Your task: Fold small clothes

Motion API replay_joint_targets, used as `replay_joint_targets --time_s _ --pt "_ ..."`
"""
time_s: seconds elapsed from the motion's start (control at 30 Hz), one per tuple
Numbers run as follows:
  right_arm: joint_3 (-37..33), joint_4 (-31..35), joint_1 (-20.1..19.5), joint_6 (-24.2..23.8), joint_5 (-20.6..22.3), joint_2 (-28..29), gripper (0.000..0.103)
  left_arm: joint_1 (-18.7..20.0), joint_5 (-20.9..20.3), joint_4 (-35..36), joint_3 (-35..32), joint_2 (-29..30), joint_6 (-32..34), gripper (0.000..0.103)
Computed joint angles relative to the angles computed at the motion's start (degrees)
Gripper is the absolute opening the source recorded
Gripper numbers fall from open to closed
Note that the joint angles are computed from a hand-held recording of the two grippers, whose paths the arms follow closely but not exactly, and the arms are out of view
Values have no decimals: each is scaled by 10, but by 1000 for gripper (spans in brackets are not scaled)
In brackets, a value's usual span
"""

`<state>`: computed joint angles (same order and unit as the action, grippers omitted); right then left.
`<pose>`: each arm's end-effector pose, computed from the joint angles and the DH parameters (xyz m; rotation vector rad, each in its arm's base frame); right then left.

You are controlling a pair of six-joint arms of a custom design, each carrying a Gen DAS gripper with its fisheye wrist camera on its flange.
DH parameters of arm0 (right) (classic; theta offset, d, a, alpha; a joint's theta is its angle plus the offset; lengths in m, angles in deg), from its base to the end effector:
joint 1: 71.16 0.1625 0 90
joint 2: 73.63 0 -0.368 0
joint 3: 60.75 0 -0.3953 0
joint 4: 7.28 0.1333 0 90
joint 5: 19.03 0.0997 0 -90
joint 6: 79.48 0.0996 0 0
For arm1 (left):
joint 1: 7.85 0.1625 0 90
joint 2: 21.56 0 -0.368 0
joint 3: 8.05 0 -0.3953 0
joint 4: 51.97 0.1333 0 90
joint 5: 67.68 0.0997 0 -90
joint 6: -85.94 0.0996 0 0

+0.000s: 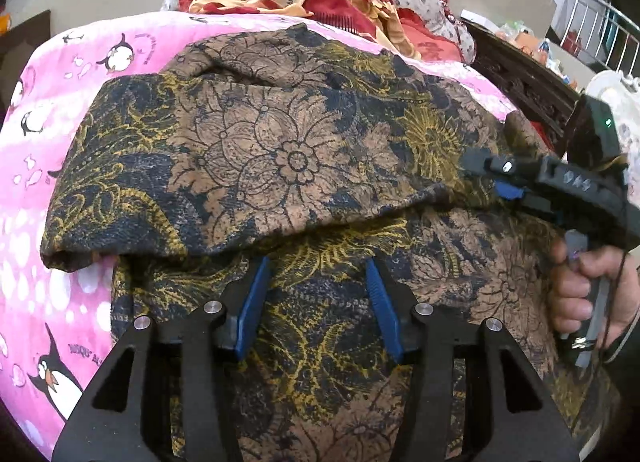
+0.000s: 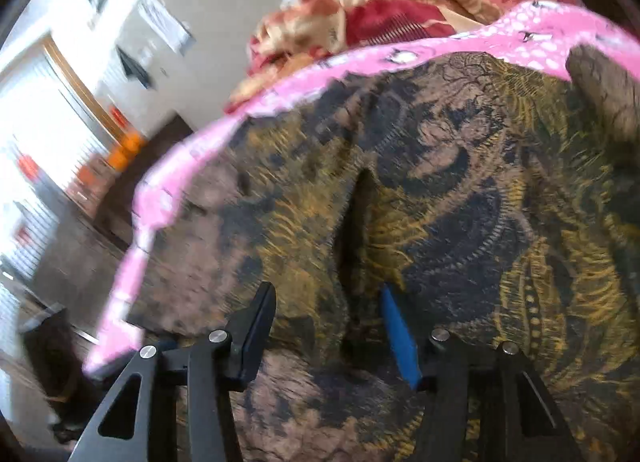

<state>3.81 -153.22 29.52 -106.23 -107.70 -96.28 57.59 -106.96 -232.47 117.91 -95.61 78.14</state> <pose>0.2731 -0.7165 -0.0323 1.0010 -2.9410 0.3836 -0.0008 -0.5079 0.2181 -0.0416 2.2888 -1.0576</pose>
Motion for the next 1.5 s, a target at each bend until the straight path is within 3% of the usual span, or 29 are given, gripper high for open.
replay_joint_targets --time_s 0.07,0.1,0.17,0.23,0.37,0.53,0.67,0.7,0.77,0.83,0.9,0.97,1.07,1.13,1.2,1.23,1.27,1.37,1.5 --pt "-17 40 -6 -6 37 5 37 0 6 -4 -3 7 -1 50" --pt "-26 48 -4 -11 39 11 32 2 4 -5 -7 9 -2 50" --pt "-30 42 -1 -10 25 17 10 2 -2 -1 0 -4 -6 50" --pt "-24 6 2 -2 10 17 5 3 -2 1 1 -8 -7 49" --pt "-3 -39 1 19 -13 -11 2 1 3 4 1 -8 -8 49" --pt "-24 -33 -6 42 -118 -30 0 1 4 4 1 -7 -7 50" --pt "-1 -49 -16 37 -142 -58 0 2 2 1 1 -7 -9 49" --pt "3 -41 -18 36 -136 -64 0 2 2 1 1 -6 -9 49" --pt "12 -19 -25 26 -75 -75 0 2 2 1 1 -7 -9 50" --pt "22 -32 -20 -3 -47 -75 3 1 4 2 1 -6 -10 50" --pt "12 -21 -15 -8 -39 -62 15 1 4 3 1 -7 -9 50" --pt "-9 -4 -10 -7 -42 -41 40 2 3 3 1 -7 -9 50" --pt "-57 23 -5 -16 -59 -1 40 2 4 4 0 -6 -10 50" --pt "-81 68 -10 -24 -36 15 40 2 4 5 0 -7 -10 50" --pt "-91 93 -5 -60 -25 22 27 2 4 5 0 -7 -10 50" --pt "-87 95 -2 -73 -20 18 11 2 4 5 0 -7 -10 50" --pt "-79 92 -1 -83 -10 13 8 2 4 5 0 -6 -10 50" --pt "-32 24 5 -86 -2 -16 7 2 4 5 0 -7 -10 50" --pt "7 -43 -1 -51 -34 -55 6 1 4 5 0 -7 -10 50"
